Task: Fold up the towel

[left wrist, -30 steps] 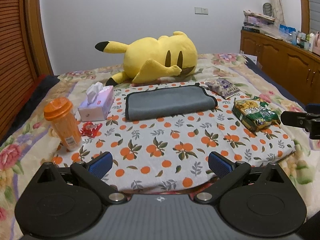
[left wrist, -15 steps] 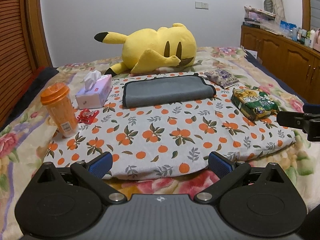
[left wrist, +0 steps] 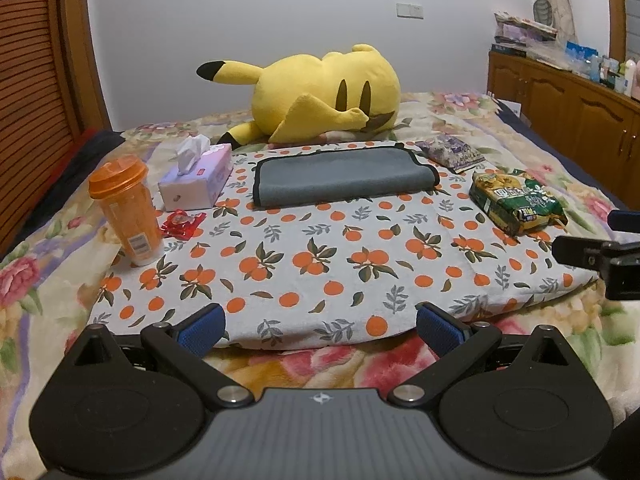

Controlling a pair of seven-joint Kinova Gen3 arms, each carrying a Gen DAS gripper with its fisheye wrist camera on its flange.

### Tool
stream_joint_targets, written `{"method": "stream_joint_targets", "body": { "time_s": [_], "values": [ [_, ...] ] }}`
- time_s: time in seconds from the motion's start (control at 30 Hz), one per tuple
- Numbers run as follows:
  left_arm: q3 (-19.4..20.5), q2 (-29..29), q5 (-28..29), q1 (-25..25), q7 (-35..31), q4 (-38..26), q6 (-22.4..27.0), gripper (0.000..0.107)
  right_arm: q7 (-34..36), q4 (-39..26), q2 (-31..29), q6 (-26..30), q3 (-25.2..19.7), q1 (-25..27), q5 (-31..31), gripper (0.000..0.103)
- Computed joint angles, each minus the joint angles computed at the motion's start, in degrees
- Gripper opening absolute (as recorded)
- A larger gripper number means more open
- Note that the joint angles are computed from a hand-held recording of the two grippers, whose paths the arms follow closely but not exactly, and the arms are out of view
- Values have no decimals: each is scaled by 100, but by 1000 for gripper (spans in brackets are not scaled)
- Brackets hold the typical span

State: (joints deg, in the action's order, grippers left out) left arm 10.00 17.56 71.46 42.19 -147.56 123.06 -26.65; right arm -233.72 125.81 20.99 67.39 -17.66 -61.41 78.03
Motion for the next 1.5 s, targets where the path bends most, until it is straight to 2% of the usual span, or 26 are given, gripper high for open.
{"method": "stream_joint_targets", "body": {
  "time_s": [0.17,0.3,0.8,1.23,1.5],
  "values": [
    [7,-31,-149,3,237,77,-49,103,147,-71,43,94,4,-59,-72,103],
    [14,-44,-302,86,405,172,-228,103,-34,-28,-10,166,-11,-122,-144,103],
    [57,-129,-279,120,632,284,-418,103,-277,-37,-10,378,-39,-283,-356,103],
    [115,-179,-1029,187,1494,548,-916,103,-562,25,70,650,-57,-369,-199,103],
    [112,-185,-1328,237,1785,654,-1129,103,-768,64,128,876,-84,-448,-133,103]
  ]
}}
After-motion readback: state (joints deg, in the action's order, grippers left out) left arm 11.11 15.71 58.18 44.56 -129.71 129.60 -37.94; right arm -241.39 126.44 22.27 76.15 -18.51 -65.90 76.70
